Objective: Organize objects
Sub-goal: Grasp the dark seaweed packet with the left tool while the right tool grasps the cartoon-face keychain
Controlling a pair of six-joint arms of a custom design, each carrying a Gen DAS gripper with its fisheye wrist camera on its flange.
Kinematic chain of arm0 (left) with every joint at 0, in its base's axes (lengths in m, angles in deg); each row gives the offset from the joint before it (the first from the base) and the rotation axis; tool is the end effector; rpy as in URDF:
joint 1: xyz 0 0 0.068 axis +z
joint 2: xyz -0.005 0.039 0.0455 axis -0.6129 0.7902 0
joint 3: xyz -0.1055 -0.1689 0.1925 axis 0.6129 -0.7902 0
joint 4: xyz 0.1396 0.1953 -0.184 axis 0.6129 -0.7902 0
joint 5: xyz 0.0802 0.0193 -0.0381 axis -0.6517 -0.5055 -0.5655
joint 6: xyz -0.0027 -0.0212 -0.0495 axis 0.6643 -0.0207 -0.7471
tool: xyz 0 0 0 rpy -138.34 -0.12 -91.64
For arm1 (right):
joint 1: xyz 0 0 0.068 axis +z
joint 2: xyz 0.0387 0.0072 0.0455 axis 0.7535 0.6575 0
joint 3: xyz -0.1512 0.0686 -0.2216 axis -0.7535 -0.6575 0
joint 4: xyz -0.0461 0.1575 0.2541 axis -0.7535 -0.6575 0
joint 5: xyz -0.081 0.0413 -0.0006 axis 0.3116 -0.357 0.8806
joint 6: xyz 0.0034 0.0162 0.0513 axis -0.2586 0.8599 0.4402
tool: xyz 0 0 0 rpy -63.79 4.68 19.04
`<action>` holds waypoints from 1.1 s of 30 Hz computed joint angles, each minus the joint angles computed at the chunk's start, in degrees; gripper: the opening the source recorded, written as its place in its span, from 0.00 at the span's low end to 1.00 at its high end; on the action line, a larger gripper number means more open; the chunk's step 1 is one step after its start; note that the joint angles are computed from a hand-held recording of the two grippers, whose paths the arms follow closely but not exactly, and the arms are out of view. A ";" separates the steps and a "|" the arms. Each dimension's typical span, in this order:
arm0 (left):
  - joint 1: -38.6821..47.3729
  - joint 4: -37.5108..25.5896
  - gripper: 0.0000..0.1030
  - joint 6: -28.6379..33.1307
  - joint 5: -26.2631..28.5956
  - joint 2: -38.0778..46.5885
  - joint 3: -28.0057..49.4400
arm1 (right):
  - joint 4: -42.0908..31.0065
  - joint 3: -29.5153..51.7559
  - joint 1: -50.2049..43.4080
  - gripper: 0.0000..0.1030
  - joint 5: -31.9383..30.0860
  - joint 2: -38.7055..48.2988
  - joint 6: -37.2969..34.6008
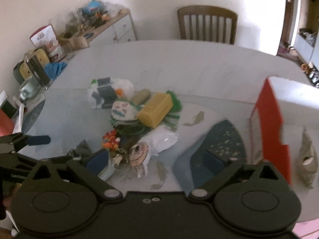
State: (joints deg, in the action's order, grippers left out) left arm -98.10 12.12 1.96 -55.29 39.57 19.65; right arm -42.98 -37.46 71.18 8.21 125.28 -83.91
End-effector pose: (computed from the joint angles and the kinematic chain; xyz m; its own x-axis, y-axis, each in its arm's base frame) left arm 0.1141 -0.1640 0.0360 -0.7769 -0.0923 -0.6228 -0.0171 0.9919 -0.1257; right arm 0.1893 0.0866 0.0785 -0.7489 -0.3064 -0.5876 -0.4956 0.8476 0.1897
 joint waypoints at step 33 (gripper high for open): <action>6.28 17.51 0.54 9.73 6.98 13.97 0.82 | 10.62 5.91 11.36 0.32 7.30 20.83 7.73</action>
